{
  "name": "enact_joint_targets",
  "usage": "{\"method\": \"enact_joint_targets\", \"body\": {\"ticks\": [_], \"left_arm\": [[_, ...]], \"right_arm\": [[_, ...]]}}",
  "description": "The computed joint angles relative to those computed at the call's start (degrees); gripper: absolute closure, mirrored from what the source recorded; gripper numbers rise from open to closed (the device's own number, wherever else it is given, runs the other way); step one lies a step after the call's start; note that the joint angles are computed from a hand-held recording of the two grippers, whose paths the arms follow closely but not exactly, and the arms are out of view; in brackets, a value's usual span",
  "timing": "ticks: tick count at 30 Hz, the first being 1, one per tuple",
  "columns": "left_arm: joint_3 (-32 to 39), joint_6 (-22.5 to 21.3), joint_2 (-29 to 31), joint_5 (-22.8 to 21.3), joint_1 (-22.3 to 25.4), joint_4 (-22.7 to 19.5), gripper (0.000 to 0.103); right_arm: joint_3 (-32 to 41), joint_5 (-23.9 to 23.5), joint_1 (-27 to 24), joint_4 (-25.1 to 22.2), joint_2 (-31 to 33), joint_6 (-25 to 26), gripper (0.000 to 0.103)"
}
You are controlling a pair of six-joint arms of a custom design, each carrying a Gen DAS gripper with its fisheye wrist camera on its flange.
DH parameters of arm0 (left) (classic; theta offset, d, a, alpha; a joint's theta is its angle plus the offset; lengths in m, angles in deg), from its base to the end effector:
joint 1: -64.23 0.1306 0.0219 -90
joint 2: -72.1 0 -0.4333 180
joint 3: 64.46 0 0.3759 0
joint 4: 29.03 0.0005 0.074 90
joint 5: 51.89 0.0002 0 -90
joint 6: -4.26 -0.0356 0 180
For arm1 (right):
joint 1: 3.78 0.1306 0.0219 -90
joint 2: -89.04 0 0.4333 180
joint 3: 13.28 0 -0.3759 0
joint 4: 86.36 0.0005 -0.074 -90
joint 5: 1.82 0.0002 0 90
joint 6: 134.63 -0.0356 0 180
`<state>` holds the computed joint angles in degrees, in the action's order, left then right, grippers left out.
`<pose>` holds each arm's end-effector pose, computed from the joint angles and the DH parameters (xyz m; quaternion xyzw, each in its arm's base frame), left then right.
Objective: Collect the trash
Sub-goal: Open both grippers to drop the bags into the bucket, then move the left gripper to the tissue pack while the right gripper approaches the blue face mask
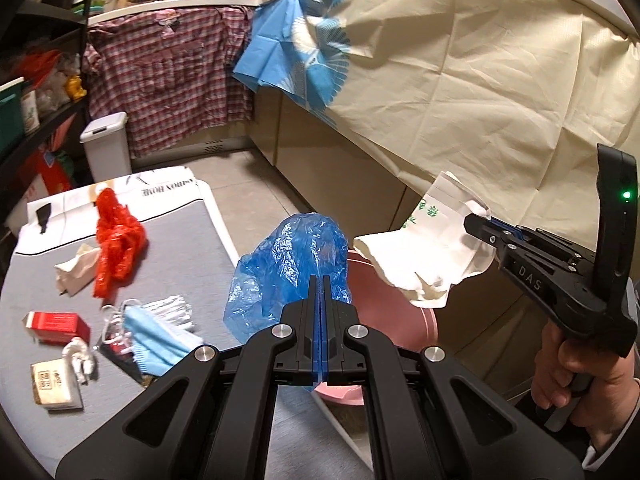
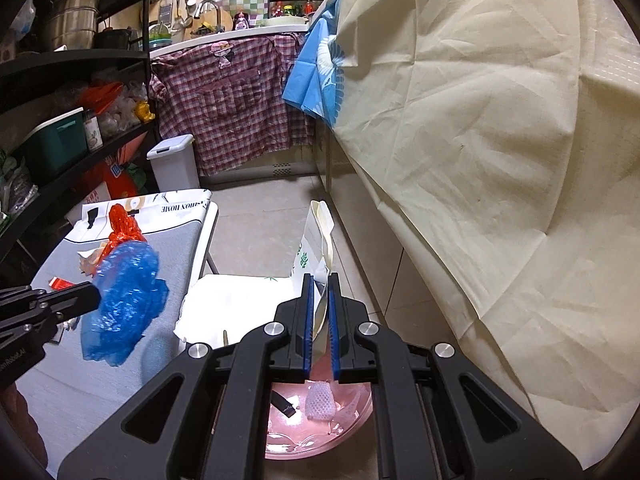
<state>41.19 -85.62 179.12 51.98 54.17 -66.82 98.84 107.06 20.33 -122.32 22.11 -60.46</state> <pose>0.5976 -0.1152 0.4672 0.1293 0.8887 -0.1464 0.4148 0.6014 0.2560 0.4582 0.0094 0.8855 0.0127 0.4645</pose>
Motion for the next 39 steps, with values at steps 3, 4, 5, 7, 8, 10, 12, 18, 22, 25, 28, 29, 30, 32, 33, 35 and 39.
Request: {"method": "enact_joint_targets", "body": {"ticks": [3, 4, 5, 7, 8, 10, 12, 18, 22, 25, 28, 29, 30, 32, 33, 35, 39], "left_arm": [[0.93, 0.58, 0.98, -0.35, -0.57, -0.53, 0.103], [1.08, 0.66, 1.13, -0.37, -0.66, -0.64, 0.103], [1.41, 0.69, 1.42, -0.45, -0.86, -0.82, 0.103], [1.83, 0.79, 1.81, -0.44, -1.21, -1.14, 0.103], [2.16, 0.9, 2.07, -0.43, -1.37, -1.38, 0.103], [2.71, 1.02, 2.48, -0.54, -1.62, -1.7, 0.103], [3.2, 1.17, 2.91, -0.69, -1.91, -1.99, 0.103], [4.45, 1.36, 3.93, -1.18, -2.57, -2.87, 0.103], [5.16, 1.2, 4.55, -0.25, -2.59, -3.51, 0.103], [6.15, 1.53, 5.2, 1.21, -2.26, -4.76, 0.101], [5.99, 2.35, 5.03, 1.91, -1.89, -4.47, 0.092], [5.89, 2.36, 4.93, 1.88, -1.88, -4.37, 0.092], [5.75, 2.33, 4.75, 1.84, -1.82, -4.19, 0.092], [5.44, 2.52, 4.43, 1.94, -1.73, -3.77, 0.092], [5.24, 2.67, 4.21, 1.98, -1.65, -3.55, 0.092], [4.75, 2.69, 3.72, 1.94, -1.52, -3.1, 0.092], [3.51, 1.89, 2.54, 1.95, -0.98, -2.38, 0.092]], "right_arm": [[0.8, 0.15, -0.07, -0.69, 0.52, -0.29, 0.096], [0.7, 0.22, -0.13, -0.72, 0.5, -0.28, 0.096], [0.81, 0.21, -0.18, -0.91, 0.59, -0.33, 0.096], [0.88, 0.2, -0.25, -1.11, 0.72, -0.34, 0.096], [0.9, 0.28, -0.27, -1.19, 0.77, -0.33, 0.096], [1.05, 0.17, -0.39, -1.47, 0.91, -0.48, 0.096], [1.21, 0.12, -0.49, -1.72, 1.08, -0.54, 0.096], [1.92, 0.14, -0.61, -2.63, 1.72, -0.58, 0.096], [2.84, -0.03, -0.68, -3.79, 2.38, -0.82, 0.092], [3.66, -0.42, -0.8, -5.39, 3.0, -1.18, 0.084], [3.31, 0.55, -0.69, -5.16, 2.81, -1.42, 0.063], [2.98, 0.69, -0.71, -5.0, 2.64, -1.54, 0.062], [2.95, 0.66, -0.74, -5.03, 2.61, -1.78, 0.062], [2.63, 0.48, -0.86, -4.87, 2.42, -1.94, 0.062], [2.56, 0.51, -0.81, -4.75, 2.36, -1.87, 0.062], [2.07, 0.57, -0.66, -4.21, 2.04, -1.64, 0.062], [1.01, 0.39, -0.19, -2.3, 1.29, -0.66, 0.062]]}}
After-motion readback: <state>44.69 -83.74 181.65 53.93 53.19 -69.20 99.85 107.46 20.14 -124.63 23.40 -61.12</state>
